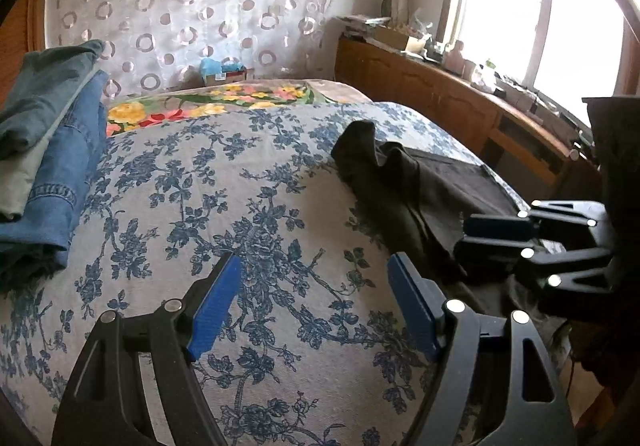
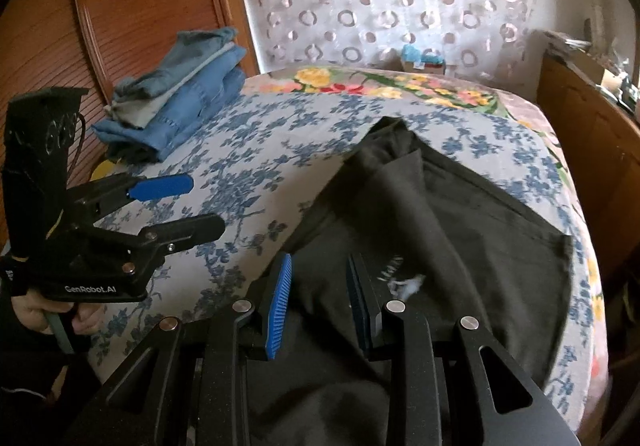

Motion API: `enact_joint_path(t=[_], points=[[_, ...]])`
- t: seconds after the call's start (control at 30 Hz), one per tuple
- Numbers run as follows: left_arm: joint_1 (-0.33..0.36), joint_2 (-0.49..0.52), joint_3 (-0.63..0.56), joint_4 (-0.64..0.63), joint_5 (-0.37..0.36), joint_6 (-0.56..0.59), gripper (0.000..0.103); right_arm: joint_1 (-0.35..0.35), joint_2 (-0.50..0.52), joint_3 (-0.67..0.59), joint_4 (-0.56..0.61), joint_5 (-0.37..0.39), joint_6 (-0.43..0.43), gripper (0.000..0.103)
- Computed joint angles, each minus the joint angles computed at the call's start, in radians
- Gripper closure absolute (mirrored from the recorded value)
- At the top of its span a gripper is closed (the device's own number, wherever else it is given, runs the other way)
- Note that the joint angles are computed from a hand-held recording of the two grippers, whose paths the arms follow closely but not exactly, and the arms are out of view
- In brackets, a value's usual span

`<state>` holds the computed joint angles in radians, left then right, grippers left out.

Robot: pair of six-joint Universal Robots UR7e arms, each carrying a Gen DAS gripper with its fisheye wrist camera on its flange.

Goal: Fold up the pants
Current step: 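Open the left tool while the right tool grasps and folds the pants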

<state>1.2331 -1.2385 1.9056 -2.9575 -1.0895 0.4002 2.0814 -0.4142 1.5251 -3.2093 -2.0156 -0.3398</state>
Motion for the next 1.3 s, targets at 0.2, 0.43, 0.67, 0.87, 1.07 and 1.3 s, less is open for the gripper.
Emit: enact_joint_path(t=[0.2,0.43,0.67,0.87,1.07,1.3], points=[[0.003,0.000,0.005,-0.026,-0.006,-0.005,0.026,0.002,0.020,-0.034,0.039,0.000,0.000,0.074],[-0.001,-0.001,0.015,-0.050,-0.004,0.015,0.026,0.004,0.035,-0.056,0.083,-0.016,0.003,0.081],[-0.002,0.003,0.012,-0.047,0.008,0.012,0.026,0.000,0.002,-0.022,0.024,-0.009,-0.010,0.099],[-0.003,0.003,0.013,-0.048,0.014,0.015,0.026,-0.001,-0.037,0.017,-0.055,-0.054,-0.035,0.100],[-0.004,0.003,0.013,-0.047,0.017,0.013,0.026,-0.012,-0.057,0.015,-0.127,-0.143,-0.088,0.100],[-0.003,0.004,0.011,-0.042,0.024,0.010,0.026,-0.055,-0.052,-0.020,-0.160,-0.240,-0.120,0.100]])
